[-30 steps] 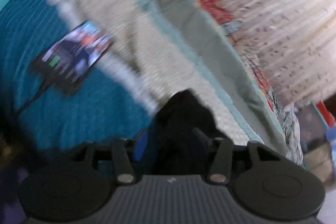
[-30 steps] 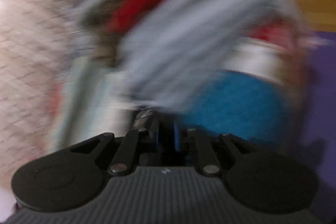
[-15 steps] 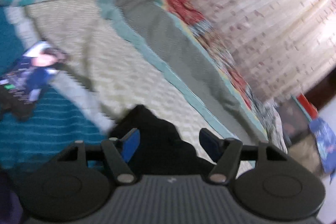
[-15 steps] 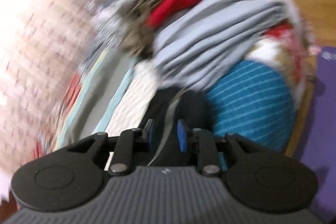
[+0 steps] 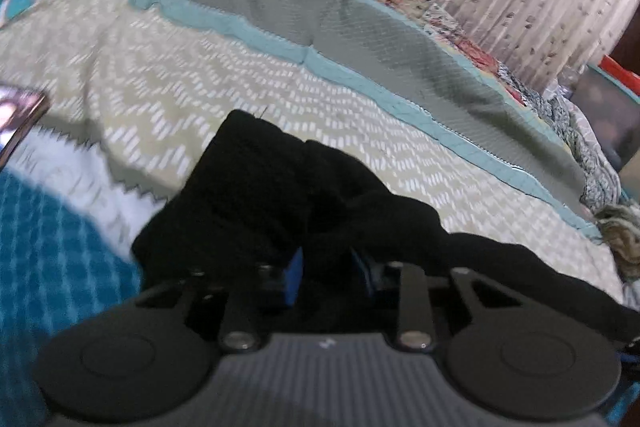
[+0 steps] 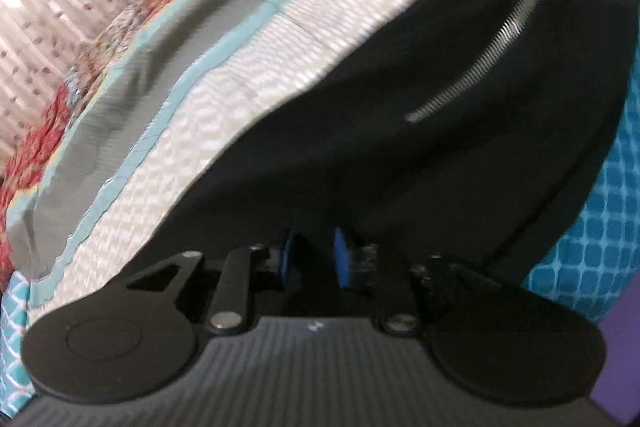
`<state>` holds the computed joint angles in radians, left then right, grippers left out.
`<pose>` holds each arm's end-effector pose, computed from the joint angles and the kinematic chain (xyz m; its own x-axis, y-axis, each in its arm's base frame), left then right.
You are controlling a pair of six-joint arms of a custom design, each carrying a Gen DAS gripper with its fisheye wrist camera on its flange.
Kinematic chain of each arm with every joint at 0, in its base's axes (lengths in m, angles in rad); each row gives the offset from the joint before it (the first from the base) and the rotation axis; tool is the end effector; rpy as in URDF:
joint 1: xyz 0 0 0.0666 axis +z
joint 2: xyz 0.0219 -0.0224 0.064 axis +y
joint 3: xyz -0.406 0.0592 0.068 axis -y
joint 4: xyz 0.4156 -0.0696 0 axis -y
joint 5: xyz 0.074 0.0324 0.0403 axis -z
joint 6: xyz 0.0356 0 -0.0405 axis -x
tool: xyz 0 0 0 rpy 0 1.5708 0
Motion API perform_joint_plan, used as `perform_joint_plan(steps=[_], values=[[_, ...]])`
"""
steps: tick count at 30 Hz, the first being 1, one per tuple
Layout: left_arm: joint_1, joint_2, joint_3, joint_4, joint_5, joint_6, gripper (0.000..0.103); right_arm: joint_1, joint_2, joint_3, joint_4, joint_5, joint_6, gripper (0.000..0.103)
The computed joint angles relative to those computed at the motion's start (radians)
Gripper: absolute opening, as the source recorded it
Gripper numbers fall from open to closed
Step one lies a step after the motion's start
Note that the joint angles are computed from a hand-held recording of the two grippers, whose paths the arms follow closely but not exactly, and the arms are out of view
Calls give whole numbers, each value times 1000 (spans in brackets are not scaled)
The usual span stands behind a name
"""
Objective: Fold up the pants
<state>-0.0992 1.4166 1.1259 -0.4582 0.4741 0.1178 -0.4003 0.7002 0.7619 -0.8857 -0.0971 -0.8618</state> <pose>0.4980 -0.0663 0.3510 -0.7223 -0.0332 -0.6908 0.3383 0.8542 -0.3948 0.2261 -0.0924 0.3894 -0.1917 0.9014 -0.3883 0.7260 0.3964 0.5619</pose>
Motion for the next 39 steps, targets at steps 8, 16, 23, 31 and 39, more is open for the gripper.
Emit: perform_joint_plan(steps=[8, 16, 23, 31, 39], values=[[-23, -8, -42, 118, -33, -68, 27, 67, 58, 48, -38, 92, -29, 18], [37, -138, -71, 108, 174, 27, 55, 211, 87, 127, -33, 213, 44, 26], [-3, -125, -45, 35, 192, -36, 55, 279, 160, 163, 4, 144, 13, 27], [1, -113, -65, -93, 86, -189, 46, 368, 157, 190, -103, 122, 3, 27], [-11, -88, -51, -101, 16, -200, 38, 296, 89, 87, -86, 21, -104, 23]])
